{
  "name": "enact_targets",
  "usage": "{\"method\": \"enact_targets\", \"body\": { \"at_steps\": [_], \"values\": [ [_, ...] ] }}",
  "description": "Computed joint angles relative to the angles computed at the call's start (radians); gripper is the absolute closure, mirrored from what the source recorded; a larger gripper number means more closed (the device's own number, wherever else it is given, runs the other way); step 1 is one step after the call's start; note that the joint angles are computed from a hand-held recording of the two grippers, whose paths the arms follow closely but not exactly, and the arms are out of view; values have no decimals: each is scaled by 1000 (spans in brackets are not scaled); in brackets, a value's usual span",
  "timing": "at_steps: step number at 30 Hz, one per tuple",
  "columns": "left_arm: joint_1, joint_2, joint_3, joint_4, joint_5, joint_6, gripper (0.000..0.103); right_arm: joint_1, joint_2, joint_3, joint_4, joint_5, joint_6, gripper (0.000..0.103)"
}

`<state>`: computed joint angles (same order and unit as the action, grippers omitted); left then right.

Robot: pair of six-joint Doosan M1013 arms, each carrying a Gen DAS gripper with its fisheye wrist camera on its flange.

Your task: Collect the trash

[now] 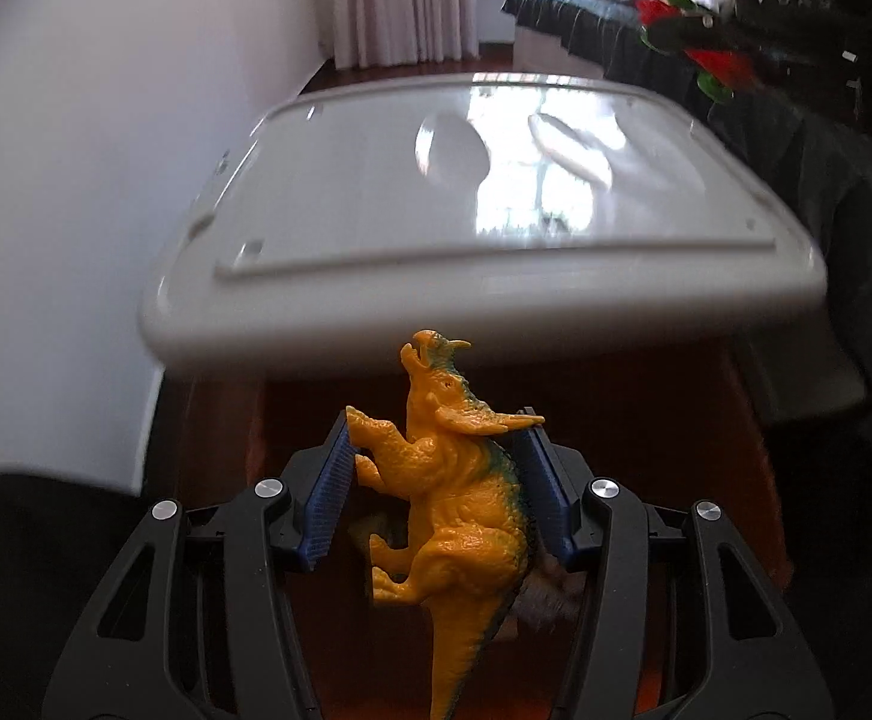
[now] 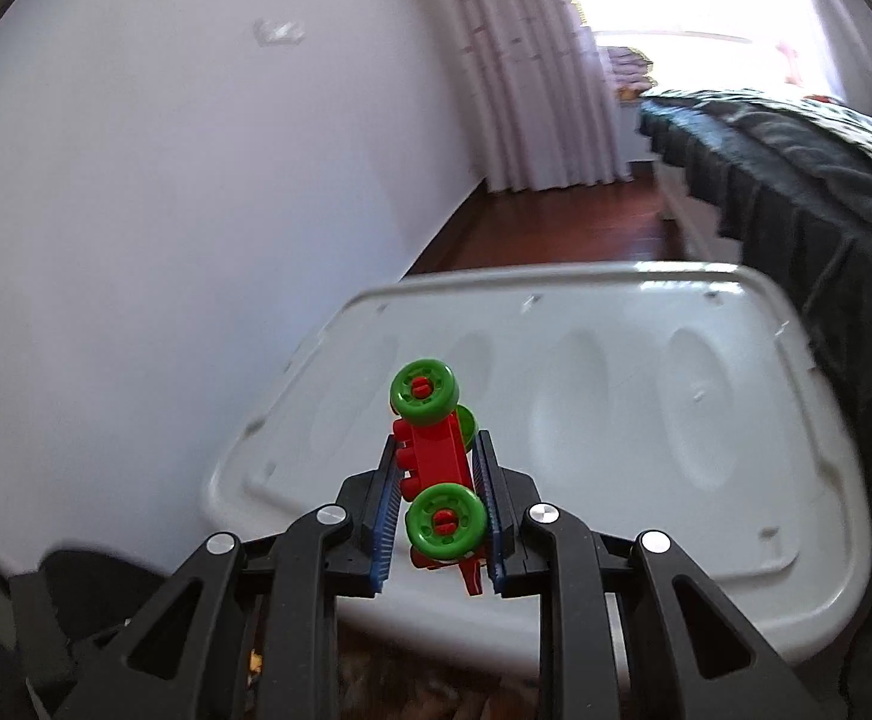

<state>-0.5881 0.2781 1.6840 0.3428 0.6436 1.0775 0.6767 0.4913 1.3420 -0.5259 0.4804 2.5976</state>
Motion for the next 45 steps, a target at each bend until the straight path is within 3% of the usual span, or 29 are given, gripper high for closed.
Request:
{"method": "enact_targets", "body": {
  "at_steps": [5, 11, 22, 24, 25, 26, 31, 40, 45],
  "values": [
    [14, -26, 39, -49, 14, 2, 51, 57, -3, 44, 75, 4, -94, 80],
    [31, -37, 60, -95, 17, 26, 51, 104, 2, 92, 94, 82, -24, 80],
    [49, -19, 58, -200, 2, 135, 51, 137, 11, 131, 138, 199, 80, 80],
    [57, -8, 53, -260, 7, 206, 50, 141, 20, 123, 136, 235, 86, 71],
    [58, 4, 44, -267, 28, 222, 43, 139, 29, 112, 150, 266, 74, 44],
    [58, 19, 35, -267, 58, 230, 31, 138, 40, 100, 149, 291, 86, 34],
    [70, 61, 12, -300, 130, 273, 28, 131, 34, 117, 119, 313, 195, 38],
    [80, 52, 18, -320, 87, 272, 28, 129, 32, 115, 89, 327, 232, 38],
    [72, 42, 16, -302, 62, 245, 28, 129, 23, 119, 60, 329, 266, 27]
  ]
}}
